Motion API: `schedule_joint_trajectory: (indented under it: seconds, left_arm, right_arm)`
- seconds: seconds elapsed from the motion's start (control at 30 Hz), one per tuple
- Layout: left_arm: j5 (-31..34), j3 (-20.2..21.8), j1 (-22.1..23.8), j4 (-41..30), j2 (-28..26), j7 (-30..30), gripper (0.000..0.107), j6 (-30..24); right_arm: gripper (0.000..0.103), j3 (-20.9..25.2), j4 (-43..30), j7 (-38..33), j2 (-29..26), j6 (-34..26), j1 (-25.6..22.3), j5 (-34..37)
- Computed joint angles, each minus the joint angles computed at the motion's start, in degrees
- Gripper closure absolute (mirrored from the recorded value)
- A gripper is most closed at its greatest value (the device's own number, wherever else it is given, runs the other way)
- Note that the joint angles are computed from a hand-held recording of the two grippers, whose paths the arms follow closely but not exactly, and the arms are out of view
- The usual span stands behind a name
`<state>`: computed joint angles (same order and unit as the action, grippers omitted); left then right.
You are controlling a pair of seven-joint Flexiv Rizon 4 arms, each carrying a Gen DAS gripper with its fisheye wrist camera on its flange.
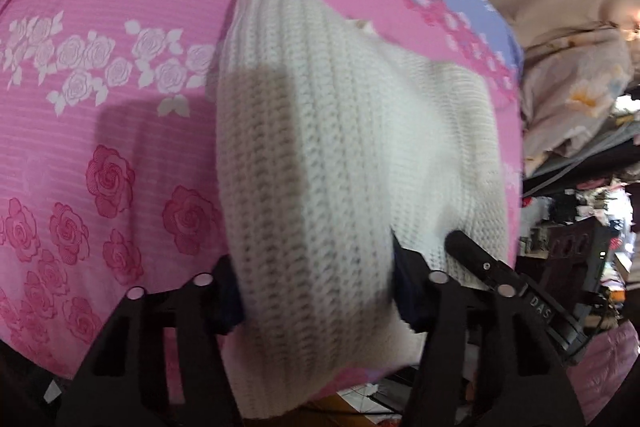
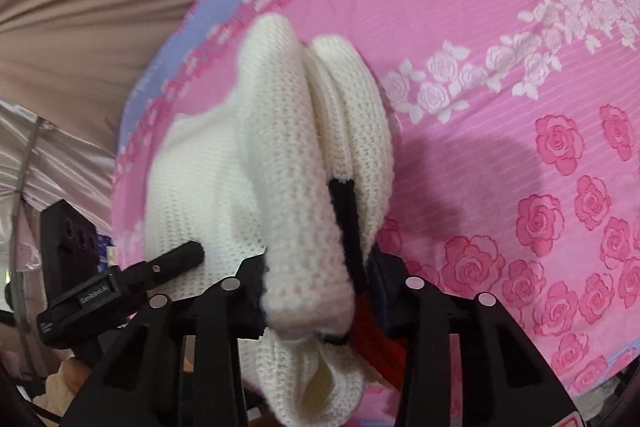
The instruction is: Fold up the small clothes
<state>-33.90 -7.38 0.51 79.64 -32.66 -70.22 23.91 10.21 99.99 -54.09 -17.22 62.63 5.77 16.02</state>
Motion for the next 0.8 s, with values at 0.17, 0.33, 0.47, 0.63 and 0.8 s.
schedule_joint_trajectory:
  seconds: [0.17,0.33,0.47,0.63,0.8]
  left_arm:
    - [0.75,0.27,-0.09,1.83,1.28,3.72,0.047,-1.31]
    - [2.18,2.07,-1.35,3.54,0.31,-3.58,0.017,3.12]
    - [1.29,1.11,-0.49,3.92,-0.34,-4.68,0.009,4.0]
    - [1.24,-0.8,-0.4,0.2,-2.21,-3.9,0.035,1.4]
    - [-0.13,-1.88,0.07,-2.07,0.42,-0.08,0.058,-2.76]
  right_arm:
    - [0.065,-0.41,4.04,1.29,3.15,-1.59,0.54,-1.35]
    - [0.037,-1.39,4.77,4.2,1.9,-0.98,1.61,-2.34]
    - [0.028,-1.28,2.18,4.32,-0.8,-2.2,1.64,-3.68]
    - [0.059,0.92,0.45,1.65,-1.4,-0.56,-0.06,0.7]
    - [0.065,0.33,3.16,2.48,3.52,3.95,1.55,-1.33]
